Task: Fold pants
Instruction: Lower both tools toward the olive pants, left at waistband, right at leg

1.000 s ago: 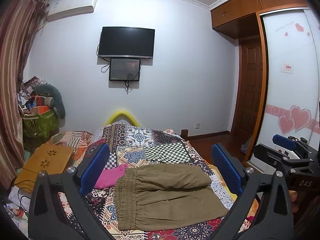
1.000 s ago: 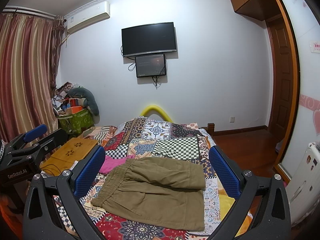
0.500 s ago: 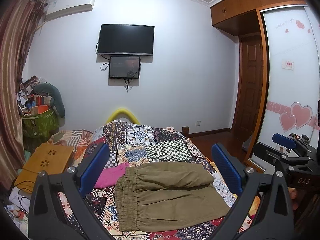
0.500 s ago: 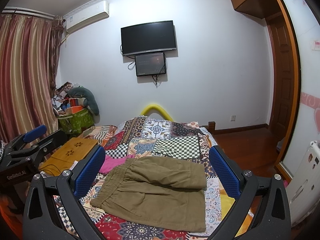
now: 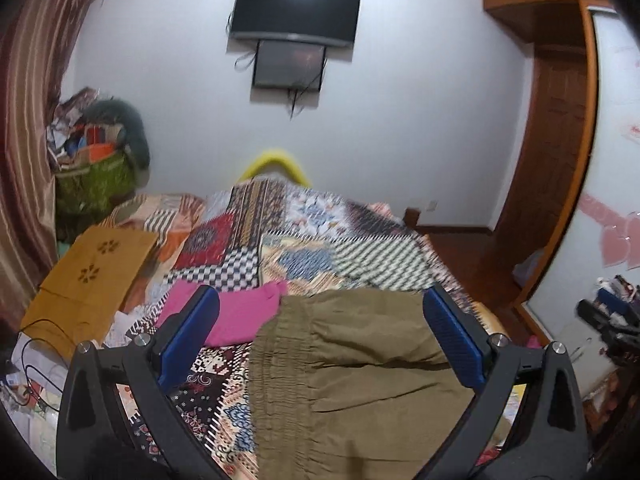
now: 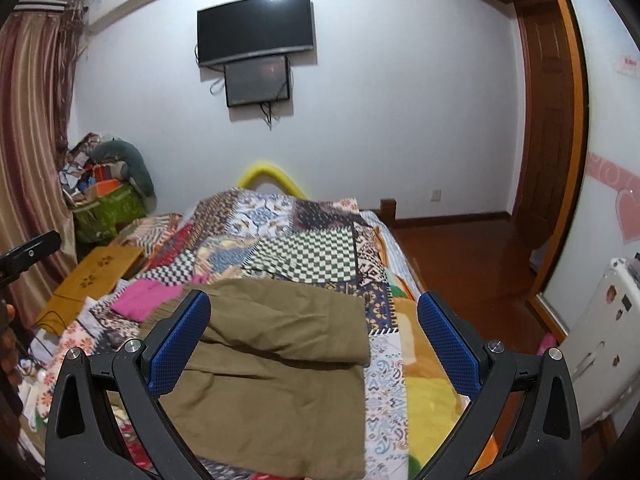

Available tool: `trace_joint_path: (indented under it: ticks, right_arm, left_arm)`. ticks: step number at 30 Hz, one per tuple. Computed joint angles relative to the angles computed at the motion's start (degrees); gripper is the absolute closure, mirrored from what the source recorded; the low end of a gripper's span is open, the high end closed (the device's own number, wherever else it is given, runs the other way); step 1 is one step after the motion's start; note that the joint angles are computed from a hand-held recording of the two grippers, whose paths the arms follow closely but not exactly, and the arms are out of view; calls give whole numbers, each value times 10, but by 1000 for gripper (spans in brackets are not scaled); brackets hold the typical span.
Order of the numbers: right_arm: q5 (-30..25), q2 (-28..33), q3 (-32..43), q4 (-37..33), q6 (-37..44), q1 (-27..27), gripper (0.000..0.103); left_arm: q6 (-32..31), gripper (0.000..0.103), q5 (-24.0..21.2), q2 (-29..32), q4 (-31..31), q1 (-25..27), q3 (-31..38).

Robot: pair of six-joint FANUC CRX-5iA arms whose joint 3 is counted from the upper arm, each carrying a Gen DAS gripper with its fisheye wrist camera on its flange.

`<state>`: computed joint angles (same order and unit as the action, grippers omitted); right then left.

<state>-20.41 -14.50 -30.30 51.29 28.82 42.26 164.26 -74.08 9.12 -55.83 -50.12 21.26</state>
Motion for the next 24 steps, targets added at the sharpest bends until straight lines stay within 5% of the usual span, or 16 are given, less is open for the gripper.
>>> trace_joint_path:
  ticks: [10, 19, 24]
  right_arm:
    - [-12, 97, 55, 25, 51, -43, 0]
    - [-28, 185, 166, -191, 274, -55, 0]
    - [-64, 237, 233, -273, 350, -62, 0]
  left_arm:
    - [-84, 0, 62, 46, 98, 115, 1]
    - [-156, 0, 76, 108, 119, 167, 36]
    - [-232, 0, 129, 135, 202, 218, 30]
